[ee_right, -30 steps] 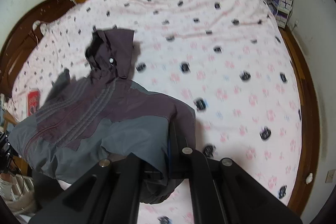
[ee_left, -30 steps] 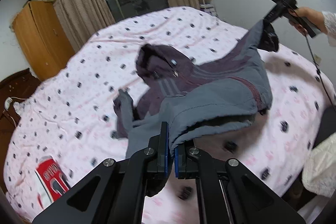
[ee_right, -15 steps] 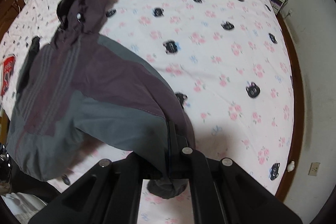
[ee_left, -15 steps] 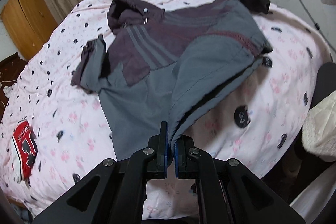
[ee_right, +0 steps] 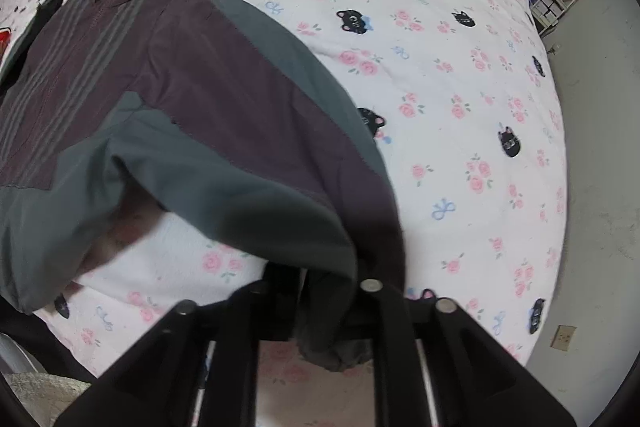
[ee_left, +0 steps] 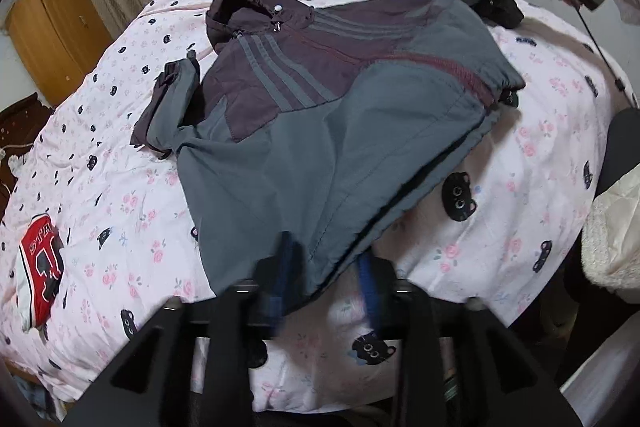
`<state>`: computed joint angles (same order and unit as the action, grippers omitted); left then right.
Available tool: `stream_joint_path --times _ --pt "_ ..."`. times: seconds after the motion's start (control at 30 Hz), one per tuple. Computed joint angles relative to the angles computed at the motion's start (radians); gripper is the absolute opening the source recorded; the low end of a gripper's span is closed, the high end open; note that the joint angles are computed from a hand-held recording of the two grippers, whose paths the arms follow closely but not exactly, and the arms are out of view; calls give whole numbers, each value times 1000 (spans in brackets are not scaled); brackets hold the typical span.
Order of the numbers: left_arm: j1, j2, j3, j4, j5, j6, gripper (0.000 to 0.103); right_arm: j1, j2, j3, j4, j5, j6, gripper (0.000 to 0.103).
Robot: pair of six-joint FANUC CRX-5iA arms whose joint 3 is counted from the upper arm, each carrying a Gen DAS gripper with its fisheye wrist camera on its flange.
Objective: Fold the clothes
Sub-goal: 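Lay the jacket flat on the bed and open both grippers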
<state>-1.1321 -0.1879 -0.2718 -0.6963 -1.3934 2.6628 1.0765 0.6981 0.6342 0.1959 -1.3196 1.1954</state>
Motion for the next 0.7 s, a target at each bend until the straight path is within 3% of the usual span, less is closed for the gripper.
stream_joint_path --times 0.03,0.13,0.2,0.43,0.6,0.7 --pt "-14 -8 3 -10 -13 23 58 2 -9 -13 -2 11 -8 27" --pt "-71 -41 9 -61 -56 89 73 10 -61 -70 -13 61 -50 43" --pt "-97 -61 13 -85 -82 110 74 15 -106 -116 -24 101 -79 51" --pt "-94 -110 -3 -125 -133 162 75 78 -315 -376 36 307 -285 52" --pt "-82 -113 -21 -122 -99 164 75 215 -423 -561 219 411 -476 54" --pt "-114 -81 -4 -143 -75 124 75 288 -447 -623 255 456 -544 58"
